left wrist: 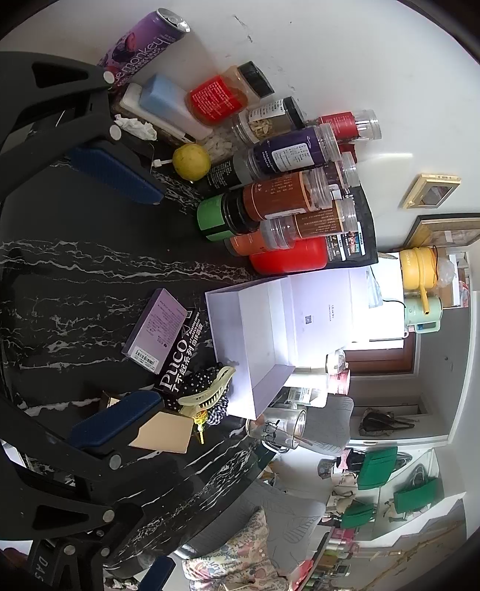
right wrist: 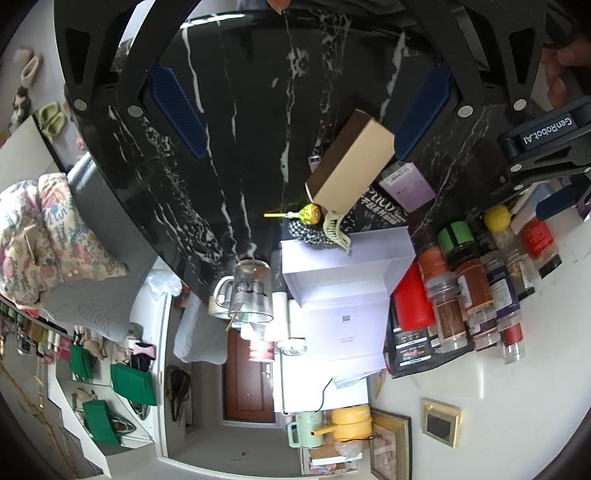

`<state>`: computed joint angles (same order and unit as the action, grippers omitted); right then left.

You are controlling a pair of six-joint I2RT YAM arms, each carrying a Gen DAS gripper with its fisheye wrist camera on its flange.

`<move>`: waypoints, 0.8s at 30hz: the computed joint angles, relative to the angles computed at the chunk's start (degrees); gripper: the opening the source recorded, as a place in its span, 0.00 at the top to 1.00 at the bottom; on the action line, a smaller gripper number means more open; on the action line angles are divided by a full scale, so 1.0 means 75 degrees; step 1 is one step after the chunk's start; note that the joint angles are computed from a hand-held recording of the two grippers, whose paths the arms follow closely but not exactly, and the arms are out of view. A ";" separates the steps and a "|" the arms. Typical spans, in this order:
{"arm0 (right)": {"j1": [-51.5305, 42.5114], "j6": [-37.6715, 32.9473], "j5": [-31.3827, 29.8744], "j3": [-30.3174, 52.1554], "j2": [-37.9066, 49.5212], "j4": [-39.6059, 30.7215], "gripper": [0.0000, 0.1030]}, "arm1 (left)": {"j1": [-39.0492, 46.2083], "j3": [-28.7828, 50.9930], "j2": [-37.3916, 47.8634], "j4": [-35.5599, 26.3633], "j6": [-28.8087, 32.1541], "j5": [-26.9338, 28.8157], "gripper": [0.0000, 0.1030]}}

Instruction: Organize rigid objects

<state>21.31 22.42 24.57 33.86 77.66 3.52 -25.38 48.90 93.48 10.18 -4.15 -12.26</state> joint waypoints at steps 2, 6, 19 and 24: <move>-0.0079 -0.0037 -0.0066 0.0024 0.0011 -0.0008 0.00 | 0.0025 0.0053 -0.0016 -0.0084 0.0035 0.0025 0.00; -0.0109 -0.0093 -0.0184 0.0033 0.0100 0.0072 0.00 | 0.0109 0.0063 -0.0042 -0.0133 0.0177 0.0139 0.00; -0.0419 -0.0185 -0.1503 0.0487 0.1013 0.0477 0.00 | 0.0702 0.0764 0.0571 -0.0642 0.0363 0.1030 0.00; -0.0536 -0.0313 -0.1739 0.1079 0.1657 0.0283 0.00 | 0.0914 0.1279 0.1126 -0.0862 0.0384 0.1263 0.00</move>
